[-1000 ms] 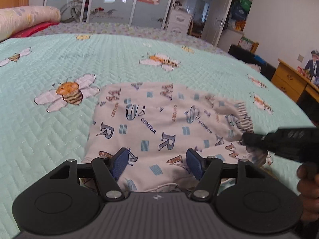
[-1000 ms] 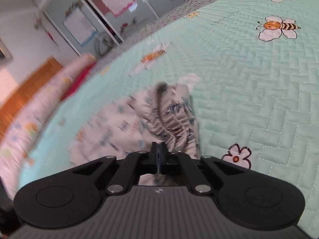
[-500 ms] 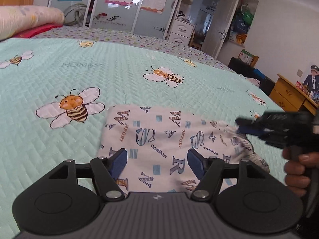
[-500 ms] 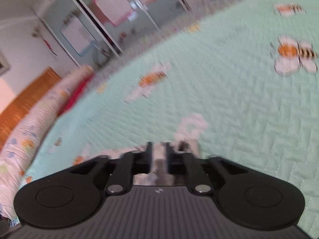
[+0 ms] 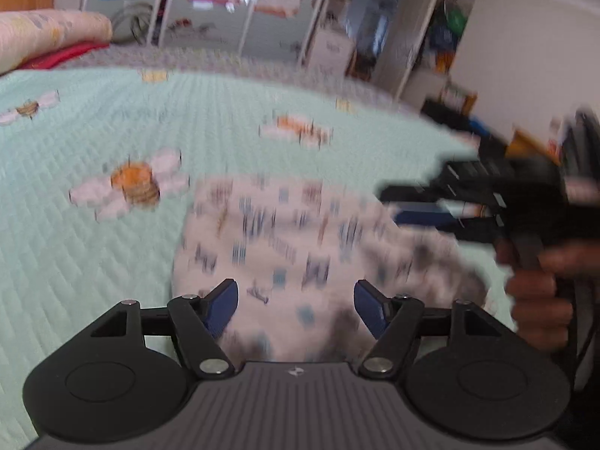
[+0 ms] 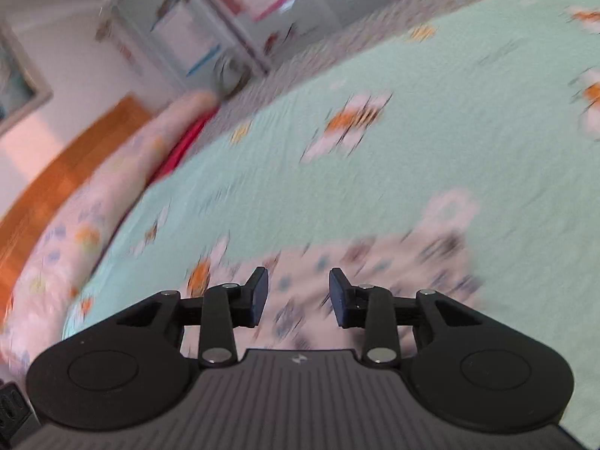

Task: Fold clothes

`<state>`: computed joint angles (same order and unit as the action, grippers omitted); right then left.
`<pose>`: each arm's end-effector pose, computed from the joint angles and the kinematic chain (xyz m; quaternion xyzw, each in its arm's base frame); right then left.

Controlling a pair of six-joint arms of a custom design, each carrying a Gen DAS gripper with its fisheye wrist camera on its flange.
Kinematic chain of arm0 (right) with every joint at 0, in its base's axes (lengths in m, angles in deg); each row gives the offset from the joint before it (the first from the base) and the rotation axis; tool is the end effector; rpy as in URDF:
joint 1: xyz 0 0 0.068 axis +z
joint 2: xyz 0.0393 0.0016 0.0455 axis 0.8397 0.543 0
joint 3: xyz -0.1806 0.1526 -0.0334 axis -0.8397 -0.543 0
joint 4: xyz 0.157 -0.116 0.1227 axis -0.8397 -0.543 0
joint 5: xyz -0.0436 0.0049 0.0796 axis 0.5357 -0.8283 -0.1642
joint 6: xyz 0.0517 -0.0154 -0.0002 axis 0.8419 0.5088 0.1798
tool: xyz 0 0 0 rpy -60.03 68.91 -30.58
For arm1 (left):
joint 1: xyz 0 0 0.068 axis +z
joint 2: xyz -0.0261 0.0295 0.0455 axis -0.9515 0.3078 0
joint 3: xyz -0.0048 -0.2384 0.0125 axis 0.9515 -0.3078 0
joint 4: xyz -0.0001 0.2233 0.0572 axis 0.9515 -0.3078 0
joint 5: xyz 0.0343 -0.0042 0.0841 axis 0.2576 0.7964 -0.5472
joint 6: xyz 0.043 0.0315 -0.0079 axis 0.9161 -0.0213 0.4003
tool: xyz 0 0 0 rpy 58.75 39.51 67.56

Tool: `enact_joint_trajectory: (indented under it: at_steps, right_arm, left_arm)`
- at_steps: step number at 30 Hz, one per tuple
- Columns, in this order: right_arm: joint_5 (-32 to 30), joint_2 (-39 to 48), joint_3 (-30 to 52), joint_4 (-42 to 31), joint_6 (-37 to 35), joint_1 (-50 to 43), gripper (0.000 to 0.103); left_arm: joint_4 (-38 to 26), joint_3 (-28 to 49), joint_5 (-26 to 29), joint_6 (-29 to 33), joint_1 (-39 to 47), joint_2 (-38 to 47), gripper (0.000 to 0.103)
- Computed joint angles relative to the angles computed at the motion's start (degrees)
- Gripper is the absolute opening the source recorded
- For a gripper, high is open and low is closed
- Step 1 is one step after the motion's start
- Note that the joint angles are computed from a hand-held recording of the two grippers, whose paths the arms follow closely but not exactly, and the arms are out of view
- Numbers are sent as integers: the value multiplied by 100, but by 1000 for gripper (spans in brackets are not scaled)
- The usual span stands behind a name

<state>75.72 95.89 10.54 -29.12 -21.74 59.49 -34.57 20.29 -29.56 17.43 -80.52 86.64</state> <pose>0.2377 0.0122 0.1087 0.2711 0.8396 0.1976 0.4272 0.2263 -0.0526 0.0980 0.2486 0.8566 -0.2473 0.3786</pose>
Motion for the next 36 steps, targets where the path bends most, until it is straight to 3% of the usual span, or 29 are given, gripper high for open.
enact_joint_trajectory:
  at_steps: [1, 3, 5, 7, 10, 12, 14, 17, 19, 22, 25, 27, 29, 31, 36]
  right_arm:
    - [-83, 533, 342, -40, 8, -79, 35]
    - [-60, 1113, 943, -286, 161, -261, 12]
    - [134, 1089, 1239, -545, 424, -301, 19]
    - [78, 674, 1052, -308, 367, -150, 28]
    - [21, 653, 1242, -486, 226, 347, 41]
    - [-238, 1450, 2001, -928, 151, 478, 42]
    - [-238, 2227, 2789, -1352, 125, 436, 40]
    - [-15, 2130, 2819, -1078, 323, 366, 41]
    - [-157, 1841, 2695, -950, 289, 432, 41]
    - [-579, 1711, 2855, -1329, 71, 702, 49]
    - [-788, 2693, 4034, -2375, -139, 892, 49]
    - [-519, 3059, 4314, -2229, 37, 859, 38]
    - [-199, 2891, 4141, -1844, 371, 784, 41]
    - [-325, 2363, 3530, -1361, 343, 759, 42]
    - [-232, 596, 1464, -748, 21, 919, 54]
  left_arm:
    - [168, -52, -64, 72, -34, 146, 71]
    - [228, -183, -137, 145, -72, -10, 71]
    - [-31, -332, 72, 140, 76, -551, 71]
    - [-216, -460, 424, 229, 316, -925, 73]
    - [-264, -388, 463, 421, 398, -529, 78]
    - [-85, -352, 355, 390, 385, -144, 77]
    - [-232, -444, 425, 466, 444, -405, 77]
    - [-740, -530, 750, 693, 764, -983, 77]
    - [-686, -652, 997, 760, 1095, -1147, 77]
    - [-487, -356, 807, 559, 1116, -477, 78]
    - [-710, -43, 754, 514, 1123, 94, 77]
    - [-685, -291, 767, 677, 1203, -148, 77]
    - [-933, -498, 1051, 1059, 1462, -620, 77]
    - [-1078, -576, 1253, 1240, 1710, -924, 77]
    - [-768, -273, 1413, 742, 1748, -665, 77]
